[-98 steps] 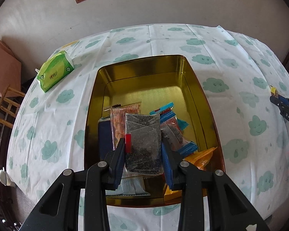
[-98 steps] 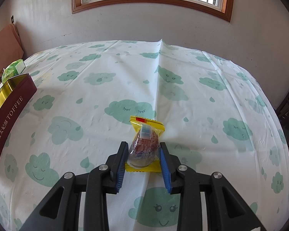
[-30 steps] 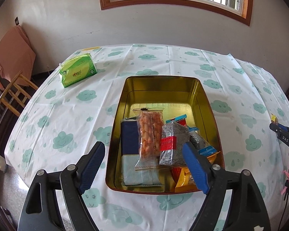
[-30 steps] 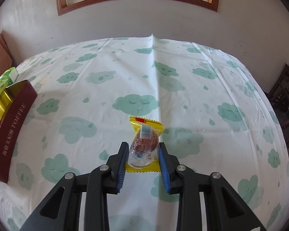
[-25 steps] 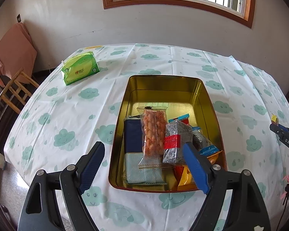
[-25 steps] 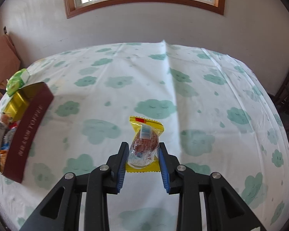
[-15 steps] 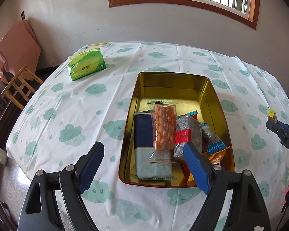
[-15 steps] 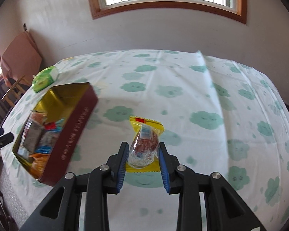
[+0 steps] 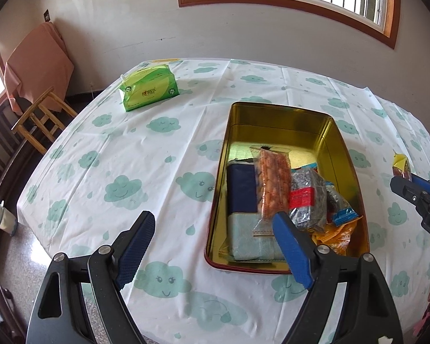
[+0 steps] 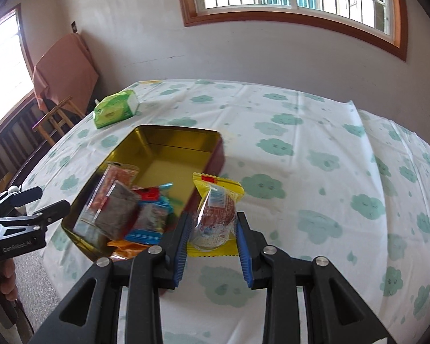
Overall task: Organize snacks
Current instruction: 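Carry the yellow-wrapped cookie into the gold tin and open the right tool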
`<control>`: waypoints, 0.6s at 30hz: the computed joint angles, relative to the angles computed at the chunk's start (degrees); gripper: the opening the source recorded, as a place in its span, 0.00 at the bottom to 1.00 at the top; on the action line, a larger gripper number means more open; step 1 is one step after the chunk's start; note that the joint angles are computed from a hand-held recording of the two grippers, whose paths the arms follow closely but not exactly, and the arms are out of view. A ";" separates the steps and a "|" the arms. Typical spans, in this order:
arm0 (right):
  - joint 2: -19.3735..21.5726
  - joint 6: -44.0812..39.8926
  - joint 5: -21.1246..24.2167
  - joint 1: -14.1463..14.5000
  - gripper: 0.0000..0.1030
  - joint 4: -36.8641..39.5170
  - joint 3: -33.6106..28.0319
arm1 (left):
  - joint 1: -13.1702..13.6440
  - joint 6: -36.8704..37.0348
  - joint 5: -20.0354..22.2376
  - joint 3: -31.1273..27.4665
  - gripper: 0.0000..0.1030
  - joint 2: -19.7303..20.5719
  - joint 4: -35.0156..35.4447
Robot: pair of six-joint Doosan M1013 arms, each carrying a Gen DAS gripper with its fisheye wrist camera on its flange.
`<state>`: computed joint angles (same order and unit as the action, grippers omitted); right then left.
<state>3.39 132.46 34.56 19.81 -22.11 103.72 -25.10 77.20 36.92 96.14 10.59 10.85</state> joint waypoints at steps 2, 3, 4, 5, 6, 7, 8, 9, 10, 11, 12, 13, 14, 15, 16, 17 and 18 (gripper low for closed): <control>0.60 -1.35 0.07 0.45 0.30 1.02 -0.76 | 0.22 -0.68 0.02 0.06 0.79 0.00 0.48; 0.99 -1.94 0.11 0.78 0.30 1.29 -1.20 | 0.33 -0.77 0.12 0.05 0.79 0.02 0.56; 1.23 -2.31 0.22 1.01 0.30 1.46 -1.49 | 0.44 -0.98 0.25 0.04 0.79 0.06 0.68; 1.58 -3.03 0.35 1.21 0.30 1.97 -1.87 | 0.57 -1.16 0.43 0.00 0.79 0.11 0.71; 1.94 -3.37 0.57 1.41 0.30 2.31 -2.24 | 0.69 -1.23 0.57 0.00 0.79 0.13 0.70; 2.27 -3.86 0.70 1.55 0.30 2.84 -2.57 | 0.79 -1.44 0.65 0.01 0.79 0.15 0.82; 2.52 -4.36 0.80 1.69 0.30 3.29 -2.83 | 0.88 -1.60 0.75 -0.02 0.79 0.19 0.89; 2.77 -4.58 0.87 1.84 0.30 3.43 -3.05 | 1.03 -1.56 0.76 -0.02 0.79 0.22 0.79; 3.05 -4.69 1.05 2.03 0.30 3.40 -3.29 | 1.17 -1.51 0.71 0.01 0.79 0.23 0.67; 3.33 -4.99 1.31 2.28 0.30 3.59 -3.56 | 1.27 -1.66 0.68 0.04 0.79 0.22 0.77; 3.54 -5.22 1.44 2.42 0.30 3.81 -3.75 | 1.32 -1.75 0.64 0.05 0.79 0.22 0.86; 3.81 -5.32 1.65 2.57 0.30 3.87 -3.97 | 1.43 -1.81 0.69 0.02 0.79 0.26 0.95; 4.06 -5.66 1.75 2.55 0.30 4.18 -4.11 | 1.51 -2.06 0.86 -0.02 0.79 0.30 1.13; 4.25 -5.93 1.90 2.55 0.30 4.50 -4.23 | 1.67 -2.27 0.92 -0.04 0.79 0.33 1.14; 4.50 -6.19 2.08 2.58 0.30 4.93 -4.39 | 1.81 -2.38 0.84 0.03 0.79 0.29 1.05; 4.71 -6.21 2.19 2.63 0.30 4.99 -4.51 | 1.98 -2.59 0.82 0.04 0.79 0.30 1.07; 4.99 -6.27 2.42 2.72 0.30 5.04 -4.68 | 2.09 -2.77 0.85 0.03 0.79 0.33 1.16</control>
